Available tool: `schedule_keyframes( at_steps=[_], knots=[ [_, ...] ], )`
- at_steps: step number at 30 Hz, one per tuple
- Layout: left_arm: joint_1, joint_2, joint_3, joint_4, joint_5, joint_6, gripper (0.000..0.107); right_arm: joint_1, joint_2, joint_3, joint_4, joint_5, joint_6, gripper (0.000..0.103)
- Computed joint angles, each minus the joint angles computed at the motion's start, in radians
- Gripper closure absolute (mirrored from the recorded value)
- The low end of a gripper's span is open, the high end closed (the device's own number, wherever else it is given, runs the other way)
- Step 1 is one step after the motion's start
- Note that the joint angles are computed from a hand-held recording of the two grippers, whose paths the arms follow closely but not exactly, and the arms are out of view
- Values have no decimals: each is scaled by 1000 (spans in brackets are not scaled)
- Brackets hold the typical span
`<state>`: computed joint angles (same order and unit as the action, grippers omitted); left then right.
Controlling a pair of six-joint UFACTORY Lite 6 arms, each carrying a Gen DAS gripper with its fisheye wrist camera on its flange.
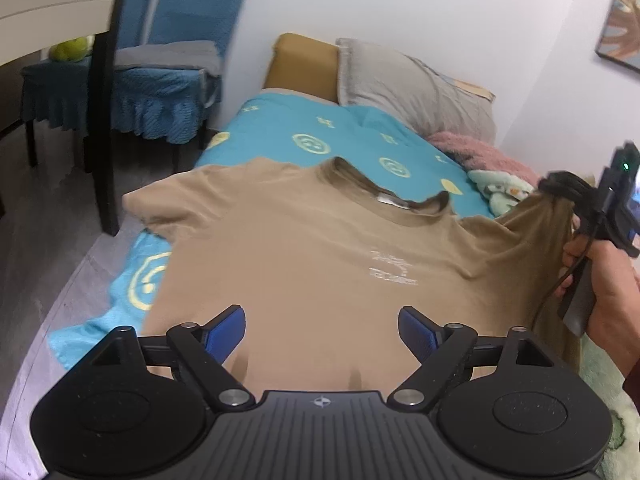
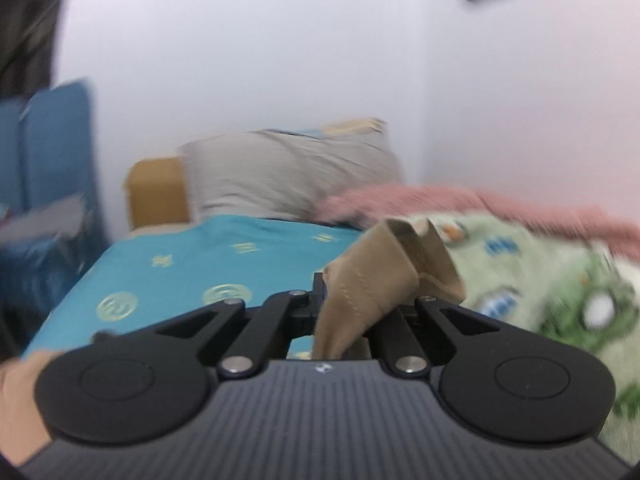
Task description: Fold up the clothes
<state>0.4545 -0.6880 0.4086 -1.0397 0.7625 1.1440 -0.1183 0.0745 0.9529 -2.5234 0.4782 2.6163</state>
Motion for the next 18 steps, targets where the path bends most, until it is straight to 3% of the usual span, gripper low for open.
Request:
schedule_keyframes(
  at_steps=[2, 6, 13, 17, 18],
  knots=[
    [90, 55, 17, -27, 52, 62, 21, 125, 60, 21, 116, 51, -136, 98],
    [179, 205, 71, -86, 68, 140, 21, 334, 252, 145, 298, 111, -359, 98],
    [123, 369, 112, -188, -26, 237, 21, 486, 566, 373, 539, 113, -649, 96],
    [124, 436, 132, -270, -29, 322, 22, 434, 543, 408, 676, -102, -758, 89],
    [130, 448, 138, -296, -46, 339, 22, 420, 531, 414, 738, -161, -817, 74]
  ],
)
